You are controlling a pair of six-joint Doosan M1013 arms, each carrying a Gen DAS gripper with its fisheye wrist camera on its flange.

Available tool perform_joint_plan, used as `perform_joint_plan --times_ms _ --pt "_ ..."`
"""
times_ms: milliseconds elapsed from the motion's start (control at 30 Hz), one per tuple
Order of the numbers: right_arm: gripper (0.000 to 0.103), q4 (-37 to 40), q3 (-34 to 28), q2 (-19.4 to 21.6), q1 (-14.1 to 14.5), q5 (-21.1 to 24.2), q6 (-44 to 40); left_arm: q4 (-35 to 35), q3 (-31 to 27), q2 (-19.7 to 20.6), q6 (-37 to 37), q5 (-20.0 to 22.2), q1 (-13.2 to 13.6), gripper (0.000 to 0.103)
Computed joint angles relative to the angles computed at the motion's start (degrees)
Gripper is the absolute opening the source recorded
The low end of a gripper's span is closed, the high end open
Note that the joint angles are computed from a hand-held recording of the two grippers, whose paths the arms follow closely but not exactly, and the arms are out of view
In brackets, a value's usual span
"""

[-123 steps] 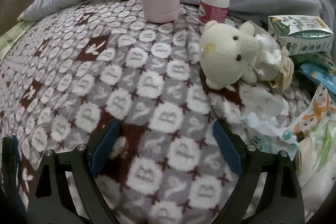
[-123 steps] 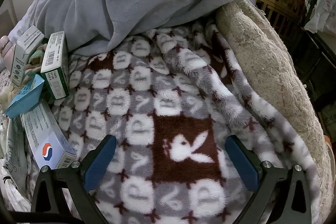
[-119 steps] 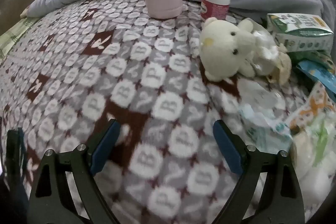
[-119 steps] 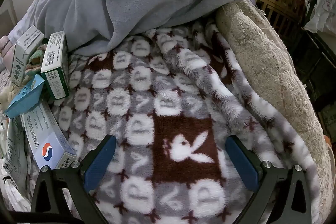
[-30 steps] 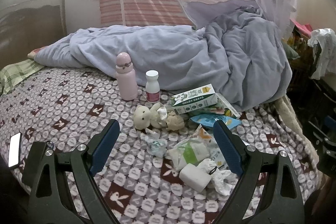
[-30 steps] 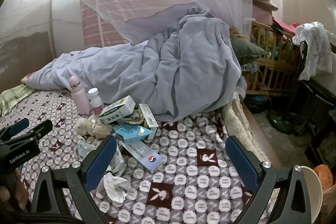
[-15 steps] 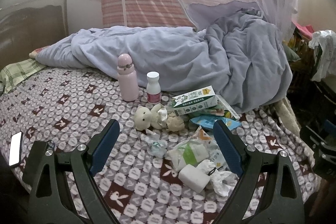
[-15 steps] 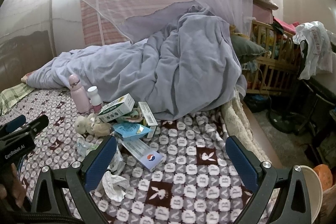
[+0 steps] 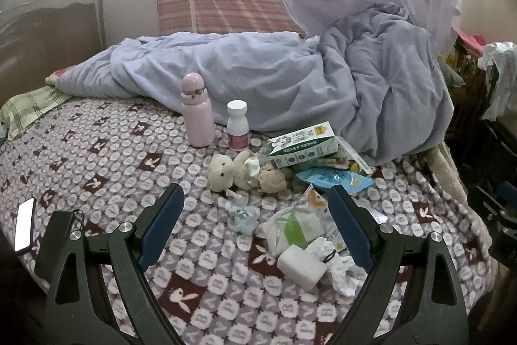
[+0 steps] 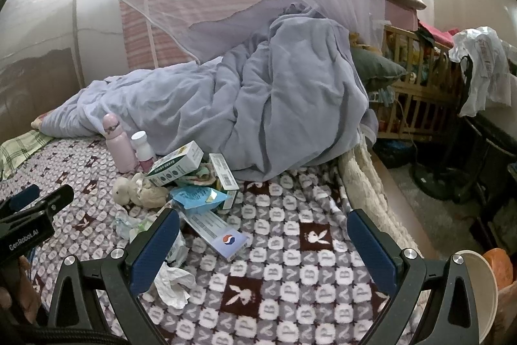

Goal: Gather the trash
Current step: 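Move both tools toward the pile of trash on the bed, then grasp the white foam block with the left tool while the right tool grasps a crumpled tissue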

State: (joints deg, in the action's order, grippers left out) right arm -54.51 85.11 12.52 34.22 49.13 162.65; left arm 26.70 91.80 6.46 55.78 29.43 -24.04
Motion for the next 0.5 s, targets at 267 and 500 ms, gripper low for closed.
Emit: perform_joint_plan --times_ms 267,500 --pt "0.103 1.1 0.5 -0.3 -0.4 -0.3 -1.0 -3.0 0.4 0.0 3.5 0.3 0.9 0.09" --pt "0.103 10.2 1.5 -0.5 -2.3 -3.8 -7.7 -6.5 1.1 0.3 10.8 2.5 2.0 0.09"
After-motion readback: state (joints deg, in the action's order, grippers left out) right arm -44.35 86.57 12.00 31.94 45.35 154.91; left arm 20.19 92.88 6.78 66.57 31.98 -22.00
